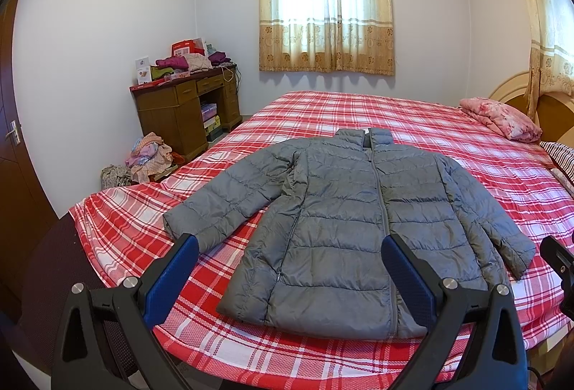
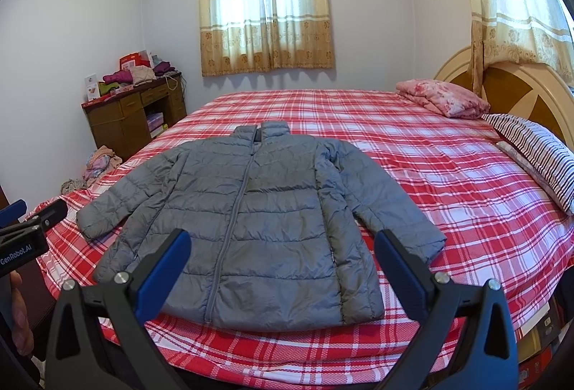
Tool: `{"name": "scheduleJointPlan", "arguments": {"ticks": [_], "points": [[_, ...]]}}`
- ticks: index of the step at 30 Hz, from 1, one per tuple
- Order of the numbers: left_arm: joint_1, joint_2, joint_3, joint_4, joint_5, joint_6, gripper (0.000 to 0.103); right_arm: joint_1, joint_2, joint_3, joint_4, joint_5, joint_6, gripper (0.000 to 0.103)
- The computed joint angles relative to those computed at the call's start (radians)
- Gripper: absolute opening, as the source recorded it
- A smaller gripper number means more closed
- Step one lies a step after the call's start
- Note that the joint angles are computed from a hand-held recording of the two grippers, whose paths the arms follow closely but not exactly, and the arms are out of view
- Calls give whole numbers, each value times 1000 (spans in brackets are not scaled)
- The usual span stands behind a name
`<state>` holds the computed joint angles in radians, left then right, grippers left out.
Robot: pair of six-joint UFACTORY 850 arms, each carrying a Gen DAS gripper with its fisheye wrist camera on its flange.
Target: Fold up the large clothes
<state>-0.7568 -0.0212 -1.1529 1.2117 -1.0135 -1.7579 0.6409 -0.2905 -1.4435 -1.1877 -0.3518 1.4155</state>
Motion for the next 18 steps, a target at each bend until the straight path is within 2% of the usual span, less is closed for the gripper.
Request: {"name": "scheduleJointPlan", "arguments": {"ticks": [18], "points": [[10, 2, 15, -7, 21, -1, 102, -3, -2, 5, 5, 11, 2, 103]]}}
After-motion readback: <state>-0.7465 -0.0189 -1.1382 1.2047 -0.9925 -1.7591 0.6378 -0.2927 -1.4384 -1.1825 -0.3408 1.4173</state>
